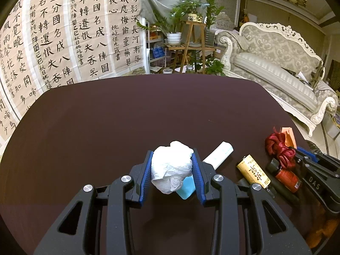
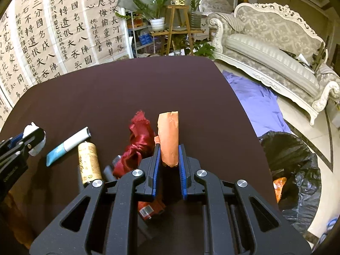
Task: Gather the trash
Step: 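Grasp the orange foam cylinder with the right tool while the left tool holds the tissue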
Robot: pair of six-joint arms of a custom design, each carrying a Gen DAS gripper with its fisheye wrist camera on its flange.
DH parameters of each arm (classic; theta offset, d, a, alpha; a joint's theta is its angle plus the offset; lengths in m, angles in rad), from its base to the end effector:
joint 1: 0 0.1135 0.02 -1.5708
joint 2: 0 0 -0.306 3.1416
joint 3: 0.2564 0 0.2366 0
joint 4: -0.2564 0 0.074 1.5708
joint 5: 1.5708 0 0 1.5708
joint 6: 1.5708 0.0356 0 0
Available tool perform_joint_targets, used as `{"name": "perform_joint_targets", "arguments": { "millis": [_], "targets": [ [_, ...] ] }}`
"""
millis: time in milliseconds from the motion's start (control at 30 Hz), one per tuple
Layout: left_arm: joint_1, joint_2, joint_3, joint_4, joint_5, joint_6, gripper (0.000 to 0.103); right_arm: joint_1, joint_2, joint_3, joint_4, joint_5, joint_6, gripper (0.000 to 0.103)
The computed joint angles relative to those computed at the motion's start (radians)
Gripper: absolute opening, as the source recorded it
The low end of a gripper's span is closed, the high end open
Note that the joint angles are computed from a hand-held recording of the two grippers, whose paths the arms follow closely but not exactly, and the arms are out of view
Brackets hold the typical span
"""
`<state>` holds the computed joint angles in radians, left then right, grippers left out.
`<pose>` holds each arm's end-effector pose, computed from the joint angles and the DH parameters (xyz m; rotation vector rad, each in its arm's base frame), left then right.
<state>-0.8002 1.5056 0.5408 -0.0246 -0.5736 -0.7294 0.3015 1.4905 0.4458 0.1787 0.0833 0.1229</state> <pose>0.1788 -0.1564 0.1781 -0.1235 2.3457 0.0132 0.2236 0.0664 0.1673 -0.1799 2.4281 0.0894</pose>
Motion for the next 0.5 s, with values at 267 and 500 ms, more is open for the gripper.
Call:
{"name": "perform_joint_targets", "arguments": {
  "millis": [267,500],
  "targets": [
    [-0.008,0.003,0.001,0.001,0.0,-0.003,0.036,-0.028,0.042,0.005,0.027,-0.003,-0.011,0.022],
    [-0.001,0.025,-0.001,0.032,0.017,0.015,0.036,-0.016,0.069,0.025,0.032,0.009,-0.024,0.03]
  ]
}}
